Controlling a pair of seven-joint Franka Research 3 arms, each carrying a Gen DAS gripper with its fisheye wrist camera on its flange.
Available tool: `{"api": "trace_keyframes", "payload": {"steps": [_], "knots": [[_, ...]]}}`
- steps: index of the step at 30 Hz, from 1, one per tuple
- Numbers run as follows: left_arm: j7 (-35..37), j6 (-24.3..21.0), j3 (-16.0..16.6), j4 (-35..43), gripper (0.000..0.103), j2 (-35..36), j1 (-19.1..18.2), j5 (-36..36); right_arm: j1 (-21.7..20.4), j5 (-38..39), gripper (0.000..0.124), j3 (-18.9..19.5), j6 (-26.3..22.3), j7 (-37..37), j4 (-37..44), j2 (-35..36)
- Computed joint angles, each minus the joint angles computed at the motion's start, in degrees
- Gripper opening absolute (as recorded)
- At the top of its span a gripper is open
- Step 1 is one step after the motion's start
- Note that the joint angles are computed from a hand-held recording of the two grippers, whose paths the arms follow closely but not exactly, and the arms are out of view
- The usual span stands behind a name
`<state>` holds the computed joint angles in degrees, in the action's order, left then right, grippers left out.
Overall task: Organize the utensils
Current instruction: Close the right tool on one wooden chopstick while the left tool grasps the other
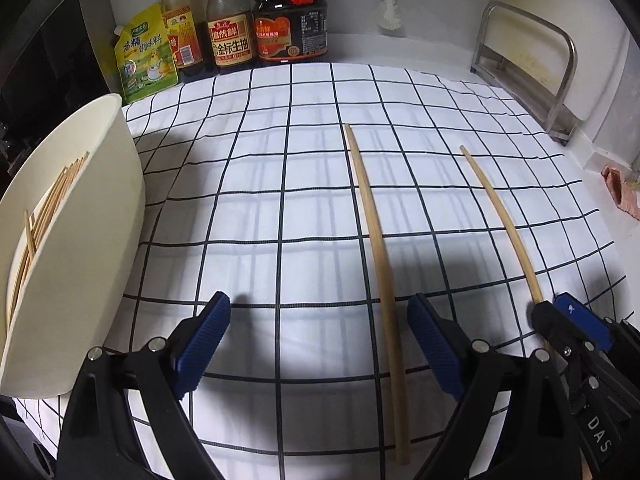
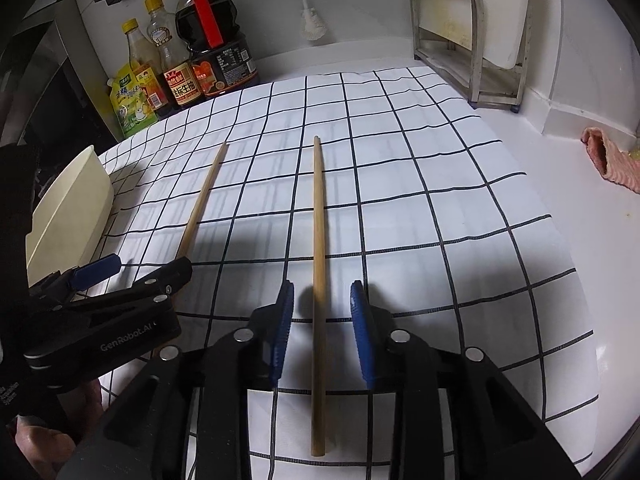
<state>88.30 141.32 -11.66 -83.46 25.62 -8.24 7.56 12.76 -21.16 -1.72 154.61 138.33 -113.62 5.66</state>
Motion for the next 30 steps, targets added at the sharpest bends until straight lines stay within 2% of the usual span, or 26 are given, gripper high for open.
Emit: {"api": "trace_keyframes", "payload": {"steps": [5,8,9,10,12,13,15,16,18,19,26,30], "knots": [[-1.2,0.7,0.1,-0.6,0.093,-0.2,0.1,-0.3,0.3,-1.5,0.029,-0.2,-0.5,0.2,0.5,0.4],[-0.2,1.4,-0.5,-1.2,0.088,-0.4,0.7,-1.2,0.7,-3.4,0.029,-0.3,-1.5,0.9,1.1,0.8],[0.4,2.3,-0.7,-2.0,0.078,-0.8,0.9,-1.4,0.9,-4.0,0.029,-0.3,-1.9,1.2,1.4,0.9],[0.9,2.7,-0.9,-2.5,0.073,-1.2,1.0,-1.6,1.0,-4.7,0.029,-0.4,-2.4,1.5,1.7,1.1],[2.2,3.0,-1.4,-3.4,0.054,-1.9,1.3,-2.4,1.4,-6.0,0.029,-0.4,-3.3,1.9,2.3,1.4],[2.7,3.3,-1.6,-4.0,0.050,-2.3,1.4,-2.8,1.4,-6.4,0.029,-0.5,-3.6,2.0,2.4,1.5],[3.7,3.4,-2.0,-4.4,0.034,-2.7,1.6,-3.8,1.7,-7.6,0.028,-0.5,-4.2,2.4,2.8,1.7],[4.5,3.3,-2.3,-4.6,0.028,-2.9,1.8,-4.5,1.8,-7.9,0.028,-0.5,-4.5,2.4,2.9,1.8],[5.8,2.9,-2.7,-4.9,0.008,-3.3,2.1,-5.8,1.9,-8.1,0.009,-0.4,-5.0,2.2,3.3,1.9],[6.3,2.6,-2.8,-5.0,0.008,-3.4,2.2,-6.3,1.7,-7.3,0.006,-0.3,-4.5,1.7,3.0,1.8],[9.4,0.7,-3.5,-6.0,0.007,-4.8,3.9,-12.3,1.0,-2.8,0.006,0.0,-0.9,0.0,1.3,0.9],[11.8,1.2,-3.5,-8.1,0.007,-7.2,5.0,-15.4,1.2,-3.4,0.006,0.1,1.2,1.4,0.4,-0.4]]}}
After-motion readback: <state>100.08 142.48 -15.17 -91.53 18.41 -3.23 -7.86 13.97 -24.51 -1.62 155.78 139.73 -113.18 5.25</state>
